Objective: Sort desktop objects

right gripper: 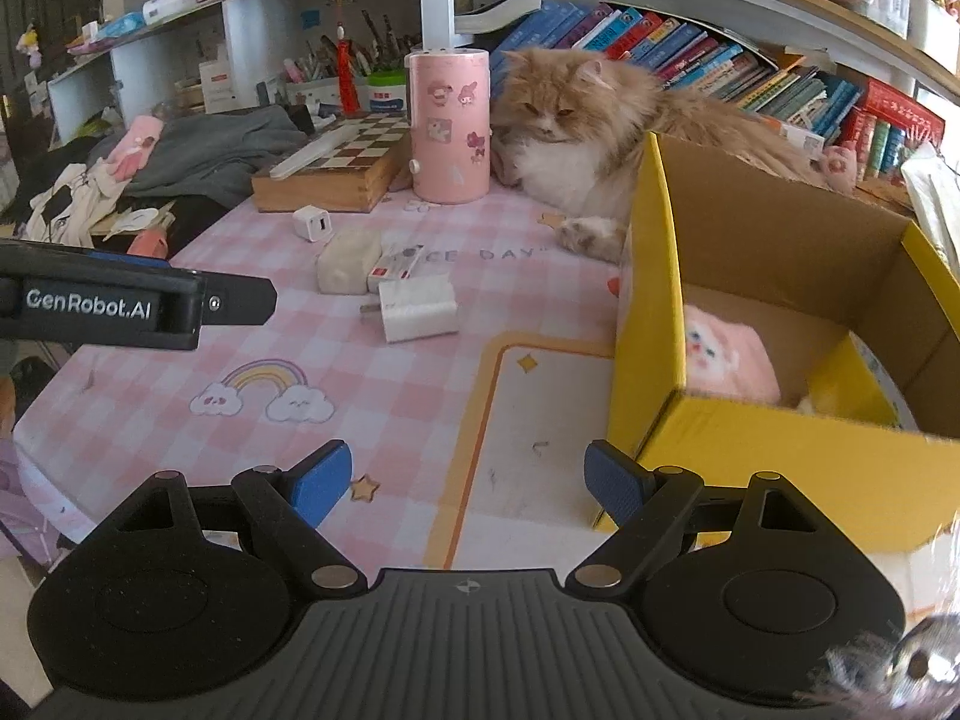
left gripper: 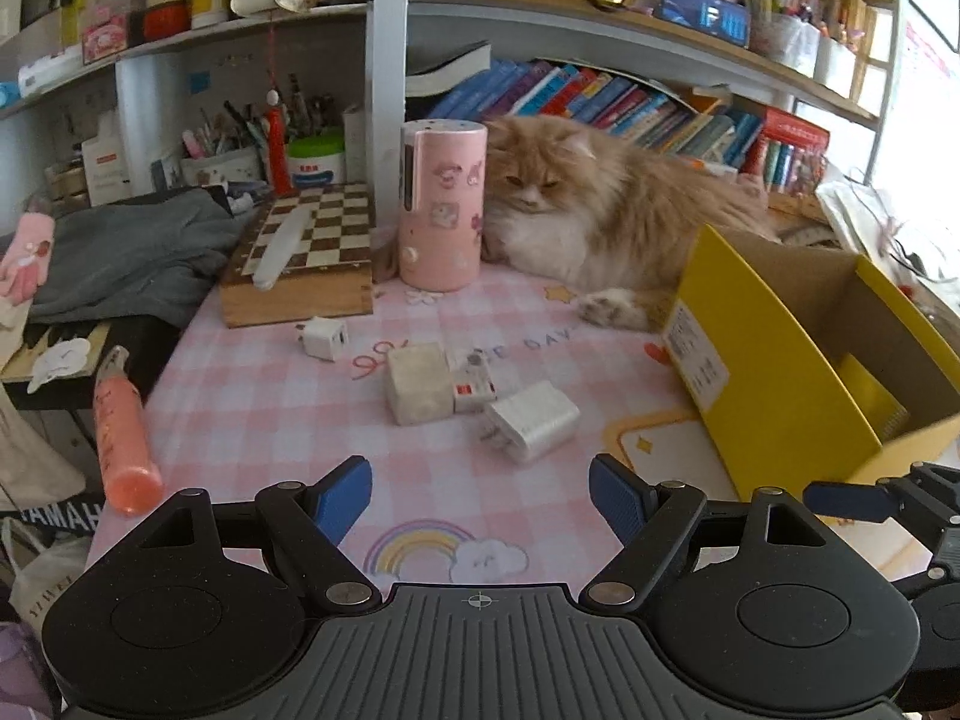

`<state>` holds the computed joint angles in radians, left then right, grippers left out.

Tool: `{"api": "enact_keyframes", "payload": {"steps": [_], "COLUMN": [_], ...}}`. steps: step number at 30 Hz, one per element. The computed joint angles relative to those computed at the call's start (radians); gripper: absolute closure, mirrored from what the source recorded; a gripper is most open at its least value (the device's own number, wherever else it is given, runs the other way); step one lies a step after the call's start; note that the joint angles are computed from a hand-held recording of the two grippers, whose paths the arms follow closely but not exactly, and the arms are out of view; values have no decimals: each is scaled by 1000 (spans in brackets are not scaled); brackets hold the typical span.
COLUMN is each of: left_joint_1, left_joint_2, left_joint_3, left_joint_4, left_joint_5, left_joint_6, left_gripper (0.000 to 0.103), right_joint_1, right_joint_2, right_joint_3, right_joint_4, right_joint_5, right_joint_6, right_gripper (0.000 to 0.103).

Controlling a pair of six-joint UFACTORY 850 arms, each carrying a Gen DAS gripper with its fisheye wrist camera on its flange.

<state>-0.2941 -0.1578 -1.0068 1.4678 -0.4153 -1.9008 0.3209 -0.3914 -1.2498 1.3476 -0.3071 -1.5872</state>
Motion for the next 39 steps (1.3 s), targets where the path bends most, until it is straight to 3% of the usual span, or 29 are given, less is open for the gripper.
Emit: {"api": "enact_keyframes", "payload": {"steps": [10, 19, 28, 39], "left_joint_1": [13, 12, 7, 11], "left_joint_2": [-73, -110, -105, -124], "left_joint_3": [-91, -139, -134, -172], "left_joint_4": [-27, -80, -101, -220], "left_joint_5": [0, -1, -19, -55], "left_joint_6": [29, 110, 113, 274], "left_gripper": [21, 21, 21, 21], "right_joint_1": [-22, -28, -23, -25], "right_joint_2": [-87, -108, -96, -110], "right_joint_3": [-128, -155, -134, -150], "right_joint_4": [-79, -108, -3, 45], "right_joint_5": [-97, -160, -243, -228], "right_joint_6": [45, 7, -232, -228], "right_gripper": [19, 19, 19, 19]}}
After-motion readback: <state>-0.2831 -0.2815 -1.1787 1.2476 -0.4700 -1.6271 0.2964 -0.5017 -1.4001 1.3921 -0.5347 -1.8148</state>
